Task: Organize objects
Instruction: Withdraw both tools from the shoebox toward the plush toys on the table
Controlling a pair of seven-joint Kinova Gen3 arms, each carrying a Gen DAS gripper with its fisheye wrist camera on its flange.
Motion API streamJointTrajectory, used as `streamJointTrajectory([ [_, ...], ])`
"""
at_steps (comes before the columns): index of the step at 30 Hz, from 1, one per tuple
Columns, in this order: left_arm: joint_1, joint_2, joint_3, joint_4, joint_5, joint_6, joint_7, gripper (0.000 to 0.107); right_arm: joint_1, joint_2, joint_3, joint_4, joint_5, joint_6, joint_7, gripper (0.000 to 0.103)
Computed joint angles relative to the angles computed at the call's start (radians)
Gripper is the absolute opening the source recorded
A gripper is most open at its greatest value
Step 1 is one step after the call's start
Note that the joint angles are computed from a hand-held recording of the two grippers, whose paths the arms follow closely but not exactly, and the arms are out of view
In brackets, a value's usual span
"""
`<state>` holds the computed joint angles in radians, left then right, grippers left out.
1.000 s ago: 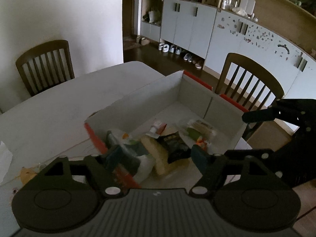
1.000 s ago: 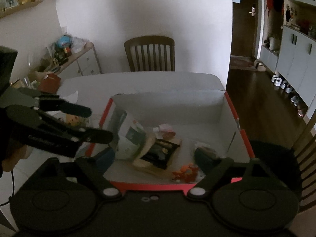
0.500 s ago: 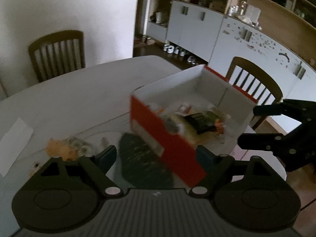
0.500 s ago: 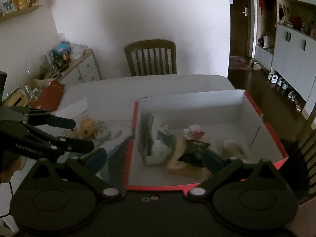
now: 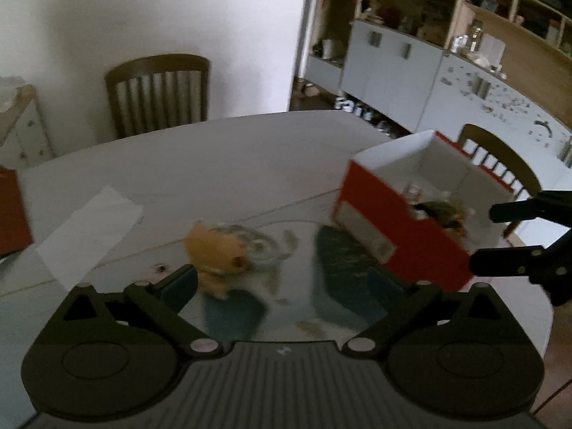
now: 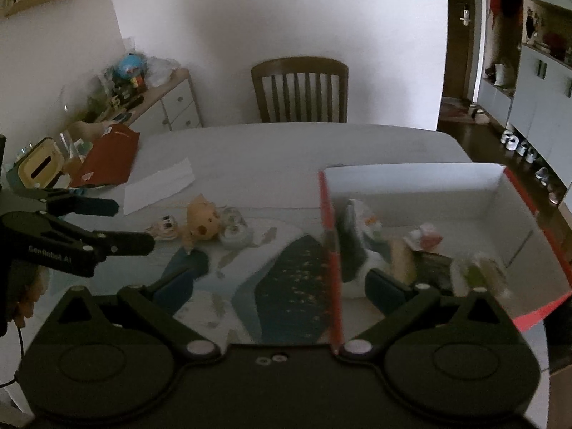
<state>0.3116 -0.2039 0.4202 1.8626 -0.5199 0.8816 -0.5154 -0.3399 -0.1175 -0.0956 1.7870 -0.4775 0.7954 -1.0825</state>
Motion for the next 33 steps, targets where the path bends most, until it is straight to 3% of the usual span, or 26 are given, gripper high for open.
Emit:
streamJointTrajectory([
  [10,-0.048,-0.046,-0.059,0.1,0.039,0.009,-0.128,0.102,-0.083,0.091,-0.103,-0.057,0.156,-0.055,-0.169,0.102],
  [18,-0.116,-0.067,-0.129,0.2,0.085,-0.113,-0.213,0.102,-0.148,0.204,-0.132,-0.139,0.242,-0.063,-0.253,0.102],
  [24,-0.187,-0.025,-0.102,0.231,0.039,-0.162,-0.187,0.102,-0.206,0.292,-0.14,-0.201,0.341,-0.076,-0.31,0.1],
  [33,-0.183,0.033,-0.136,0.262,-0.022,-0.239,-0.157,0.102,-0.282,0.403,-0.125,-0.273,0.441,-0.067,-0.396,0.095],
])
